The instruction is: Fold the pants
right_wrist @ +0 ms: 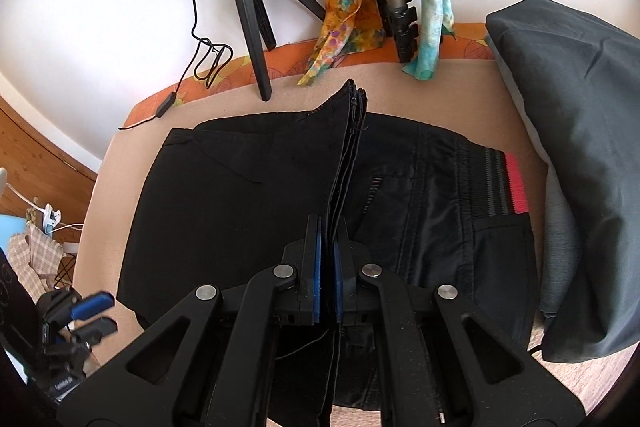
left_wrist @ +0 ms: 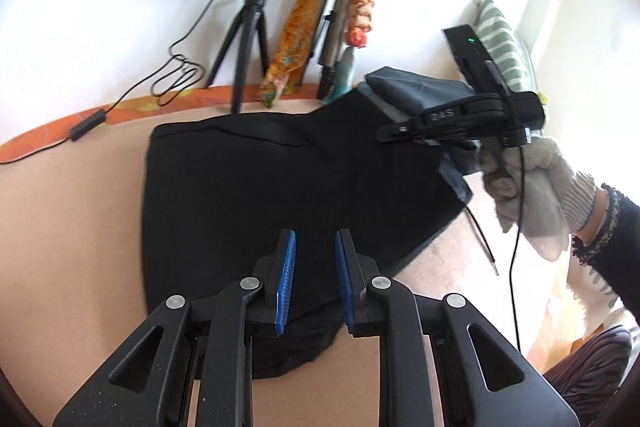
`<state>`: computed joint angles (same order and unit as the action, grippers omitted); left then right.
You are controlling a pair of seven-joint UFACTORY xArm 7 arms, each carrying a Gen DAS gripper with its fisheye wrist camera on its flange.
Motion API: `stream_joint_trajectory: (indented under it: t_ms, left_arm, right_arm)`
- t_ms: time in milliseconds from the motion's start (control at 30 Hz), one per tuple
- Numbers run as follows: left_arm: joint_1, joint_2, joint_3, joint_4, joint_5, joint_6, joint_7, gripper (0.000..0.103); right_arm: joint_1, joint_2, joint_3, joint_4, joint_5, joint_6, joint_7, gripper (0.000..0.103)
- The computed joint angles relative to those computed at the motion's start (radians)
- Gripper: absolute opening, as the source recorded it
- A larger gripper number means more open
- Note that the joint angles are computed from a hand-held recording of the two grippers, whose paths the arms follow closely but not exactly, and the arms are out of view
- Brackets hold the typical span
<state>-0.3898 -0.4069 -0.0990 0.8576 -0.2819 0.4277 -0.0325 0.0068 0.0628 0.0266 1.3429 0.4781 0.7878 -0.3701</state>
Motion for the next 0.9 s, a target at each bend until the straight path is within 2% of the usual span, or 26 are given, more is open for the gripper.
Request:
stream_joint_trajectory:
  t_ms: [100, 200, 367, 533, 667, 733, 833, 900]
  left_arm:
    - [0.028, -0.001, 0.024, -0.032, -0.012, -0.015, -0.026, 0.018]
    - [0.02, -0.002, 0.047, -0.059, -0.042, -0.021, -0.011, 0.018]
    - [0.021, 0.033, 0.045, -0.049, -0.045, 0.004, 0.023, 0.018]
    - [0.058, 0.063, 0.016, -0.032, 0.0, 0.033, -0.004, 0.018]
    - [0.057, 0.056, 0.025, -0.051, -0.017, 0.038, -0.001, 0.018]
    - [0.056, 0.055, 0.026, -0.055, -0.024, 0.034, 0.002, 0.018]
    - [0.058, 0.041, 0.029, -0.063, -0.037, 0.023, -0.006, 0.018]
    - [0.05, 0.017, 0.051, -0.079, -0.077, 0.008, -0.008, 0.018]
  right_arm:
    - [-0.013, 0.006, -0.009, 0.008, 0.012, -0.005, -0.007, 0.006]
    - [-0.028, 0.009, -0.017, 0.009, 0.01, -0.009, -0.004, 0.006]
    - [-0.037, 0.024, -0.02, 0.001, -0.04, -0.019, 0.013, 0.006]
    - [-0.036, 0.04, -0.016, 0.002, -0.095, -0.027, 0.042, 0.006]
    - [-0.023, -0.017, -0.019, -0.052, -0.202, -0.09, 0.093, 0.028]
    - [-0.022, -0.067, -0.023, -0.099, -0.204, -0.137, 0.101, 0.038]
    - [-0.011, -0.128, -0.032, -0.151, -0.114, -0.144, 0.026, 0.042]
    - [0.004, -0.157, -0.032, -0.183, -0.101, -0.134, 0.0, 0.042]
